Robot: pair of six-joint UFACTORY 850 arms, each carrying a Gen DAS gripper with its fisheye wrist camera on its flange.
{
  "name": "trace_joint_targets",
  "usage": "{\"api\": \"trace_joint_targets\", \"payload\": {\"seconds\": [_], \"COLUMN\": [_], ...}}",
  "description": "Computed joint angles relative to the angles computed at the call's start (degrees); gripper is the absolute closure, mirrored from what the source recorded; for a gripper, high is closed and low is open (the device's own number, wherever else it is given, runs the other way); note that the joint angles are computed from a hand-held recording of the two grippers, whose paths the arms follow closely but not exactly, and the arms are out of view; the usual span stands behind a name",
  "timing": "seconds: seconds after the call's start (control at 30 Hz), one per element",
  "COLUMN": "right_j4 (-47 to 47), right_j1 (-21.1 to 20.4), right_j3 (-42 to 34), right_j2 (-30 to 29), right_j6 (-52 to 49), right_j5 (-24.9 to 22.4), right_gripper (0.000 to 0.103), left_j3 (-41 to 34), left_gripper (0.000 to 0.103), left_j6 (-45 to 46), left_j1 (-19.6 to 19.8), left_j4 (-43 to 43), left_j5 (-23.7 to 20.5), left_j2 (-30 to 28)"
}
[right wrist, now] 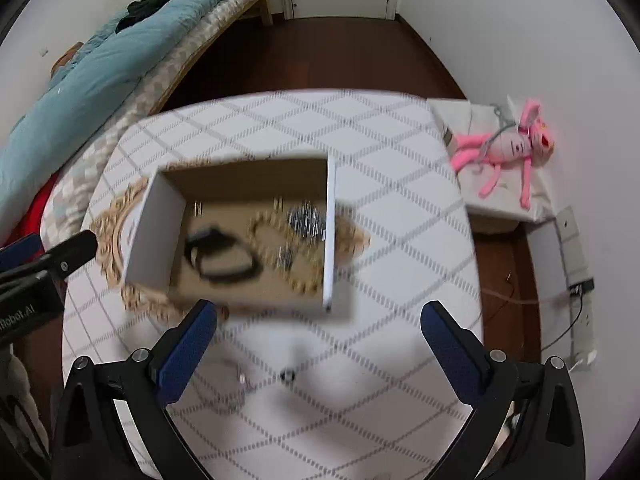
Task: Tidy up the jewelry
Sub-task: 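Lift both tools out of the box, then grasp the black ring with right tool while left tool grasps the thin silver chain bracelet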
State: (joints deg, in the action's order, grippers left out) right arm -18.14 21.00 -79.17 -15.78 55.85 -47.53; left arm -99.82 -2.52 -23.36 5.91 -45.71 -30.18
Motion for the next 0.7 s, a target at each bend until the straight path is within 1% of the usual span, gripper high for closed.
{"api": "trace_joint_targets", "payload": {"seconds": [0.07, 0.13, 0.17, 0.2, 0.23, 0.27, 0.3, 0.33, 0.37, 0.4, 0.47, 0.53, 0.7], "right_j4": [2.66, 4.76, 6.05, 7.26, 7.76, 7.64, 6.84, 5.27, 4.46, 2.27, -3.27, -6.61, -5.75], "right_j1": [0.53, 0.83, 0.99, 1.13, 1.32, 1.51, 1.87, 2.41, 2.78, 3.36, 4.95, 5.88, 5.52], "right_j3": [3.79, 6.14, 7.51, 8.58, 9.67, 10.32, 10.97, 11.61, 11.81, 12.07, 12.43, 12.55, 12.99], "right_j2": [1.35, 1.61, 1.68, 1.58, 1.52, 1.41, 1.31, 1.13, 0.84, 0.70, 0.55, 0.34, 0.83], "right_j6": [0.37, 0.23, -0.26, -0.60, -0.45, 0.00, 1.04, 2.58, 3.25, 5.11, 9.60, 12.01, 11.28], "right_j5": [2.77, 4.76, 6.00, 7.25, 8.54, 9.44, 10.20, 10.87, 10.97, 10.92, 10.17, 9.18, 9.78], "right_gripper": [0.001, 0.008, 0.017, 0.025, 0.029, 0.030, 0.037, 0.047, 0.050, 0.057, 0.064, 0.090, 0.090], "left_j3": [4.34, 7.60, 8.84, 10.89, 12.23, 12.94, 13.95, 14.66, 15.15, 15.82, 16.55, 16.97, 17.04], "left_gripper": [0.000, 0.000, 0.000, 0.000, 0.000, 0.000, 0.000, 0.001, 0.001, 0.001, 0.001, 0.001, 0.002], "left_j6": [-0.95, -1.45, -1.73, -2.53, -3.44, -3.77, -3.95, -4.36, -4.42, -3.89, -3.41, -1.47, 5.92], "left_j1": [0.09, 0.21, 0.31, 0.34, 0.37, 0.44, 0.59, 0.65, 0.72, 0.81, 0.76, 0.63, -0.15], "left_j4": [0.90, 1.38, 1.60, 2.39, 3.50, 3.94, 4.23, 4.44, 4.47, 3.89, 3.30, 1.10, -6.57], "left_j5": [0.85, 0.88, 0.97, 1.95, 2.45, 2.49, 2.51, 2.94, 2.95, 3.25, 3.88, 4.57, 5.10], "left_j2": [1.79, 2.49, 2.75, 3.21, 3.39, 3.42, 3.44, 3.55, 3.63, 3.81, 4.25, 4.65, 5.01]}}
